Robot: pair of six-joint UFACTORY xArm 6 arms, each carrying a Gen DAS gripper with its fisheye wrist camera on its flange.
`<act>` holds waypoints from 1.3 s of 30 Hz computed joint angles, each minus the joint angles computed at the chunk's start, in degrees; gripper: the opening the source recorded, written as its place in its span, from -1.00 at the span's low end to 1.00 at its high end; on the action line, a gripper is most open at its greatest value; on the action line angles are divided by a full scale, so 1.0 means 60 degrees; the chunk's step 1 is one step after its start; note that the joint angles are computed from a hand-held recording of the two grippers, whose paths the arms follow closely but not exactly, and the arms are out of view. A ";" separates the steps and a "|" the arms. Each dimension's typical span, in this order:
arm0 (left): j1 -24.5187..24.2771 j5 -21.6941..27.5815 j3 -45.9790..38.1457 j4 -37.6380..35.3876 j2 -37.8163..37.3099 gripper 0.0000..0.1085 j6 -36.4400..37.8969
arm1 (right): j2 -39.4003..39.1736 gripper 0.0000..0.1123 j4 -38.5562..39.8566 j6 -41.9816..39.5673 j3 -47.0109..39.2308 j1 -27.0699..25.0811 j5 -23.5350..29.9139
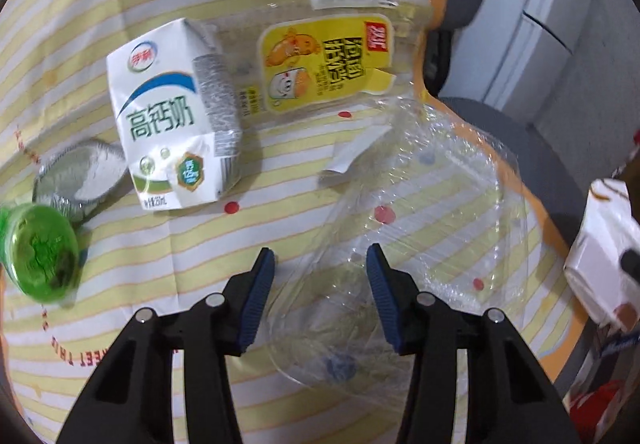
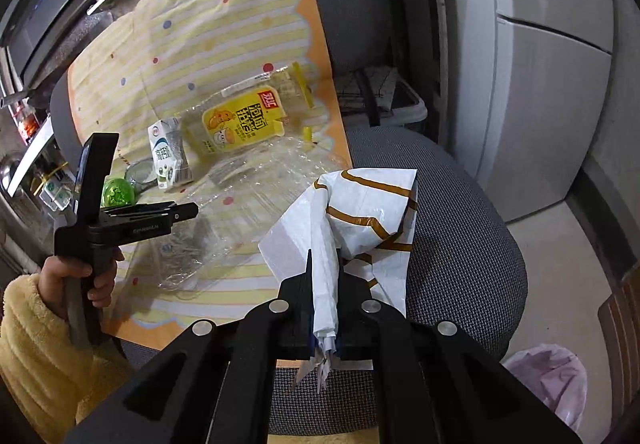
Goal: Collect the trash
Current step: 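Grasp the clear plastic bottle with the left gripper while the right gripper holds the paper bag, then carry both items over the pink bin and open both grippers to drop them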
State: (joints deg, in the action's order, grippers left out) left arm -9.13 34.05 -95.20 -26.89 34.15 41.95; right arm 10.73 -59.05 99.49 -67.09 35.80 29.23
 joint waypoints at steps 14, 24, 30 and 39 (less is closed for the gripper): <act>-0.0262 -0.1147 0.4624 -0.2377 -0.3850 -0.91 0.2001 | -0.1404 -0.88 -0.0426 0.0996 0.1087 0.1157 0.1473; -0.0759 -0.0799 0.7116 -0.4895 -0.6985 -0.92 0.4240 | -0.3246 -0.88 -0.0266 0.1843 0.2168 0.2901 0.4485; -0.1830 -0.0674 0.7907 -0.4999 -0.7673 -0.92 0.4556 | -0.4422 -0.88 0.0380 0.2714 0.3104 0.4059 0.6633; -0.4245 -0.0546 0.8172 -0.3161 -0.6986 -0.92 0.3454 | -0.6602 -0.88 0.1322 0.4836 0.5004 0.5439 0.9209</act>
State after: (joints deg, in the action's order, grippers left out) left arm -34.60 30.77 -46.17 -45.85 -7.76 62.67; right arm -28.88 -51.12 128.51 -37.06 68.43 84.48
